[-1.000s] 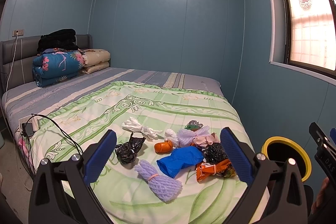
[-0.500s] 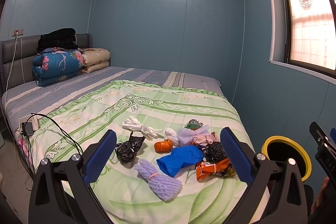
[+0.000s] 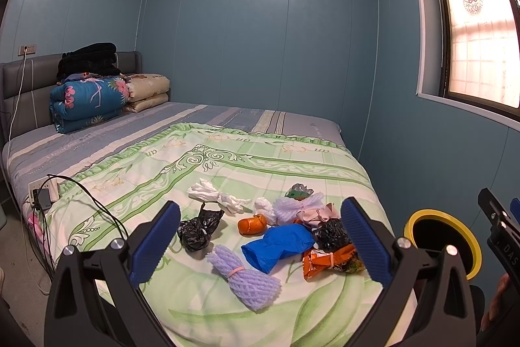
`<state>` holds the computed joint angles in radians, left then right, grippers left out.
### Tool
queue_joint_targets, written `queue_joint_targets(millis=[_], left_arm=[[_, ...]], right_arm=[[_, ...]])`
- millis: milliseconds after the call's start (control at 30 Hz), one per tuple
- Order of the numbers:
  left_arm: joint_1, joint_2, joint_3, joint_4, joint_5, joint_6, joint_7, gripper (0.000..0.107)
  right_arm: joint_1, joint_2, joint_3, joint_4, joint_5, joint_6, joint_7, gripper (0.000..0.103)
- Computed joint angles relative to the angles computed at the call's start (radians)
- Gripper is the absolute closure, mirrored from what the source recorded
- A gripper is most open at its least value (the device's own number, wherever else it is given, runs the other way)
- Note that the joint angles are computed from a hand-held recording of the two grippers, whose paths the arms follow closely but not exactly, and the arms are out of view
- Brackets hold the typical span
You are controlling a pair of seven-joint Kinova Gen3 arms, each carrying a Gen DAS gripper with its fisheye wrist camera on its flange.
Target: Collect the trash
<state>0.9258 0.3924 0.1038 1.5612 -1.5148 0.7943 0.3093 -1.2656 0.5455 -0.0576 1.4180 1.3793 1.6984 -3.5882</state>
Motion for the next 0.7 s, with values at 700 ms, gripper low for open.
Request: queue_joint_targets(millis=[700], left_arm=[[-0.033,0.011,-0.017,-0.024,0.05,-0.056,-0.06,0.012]], right_arm=[[0.07,-0.078,-0.057,0.139,0.061,-0.207,-0.069,0.008]])
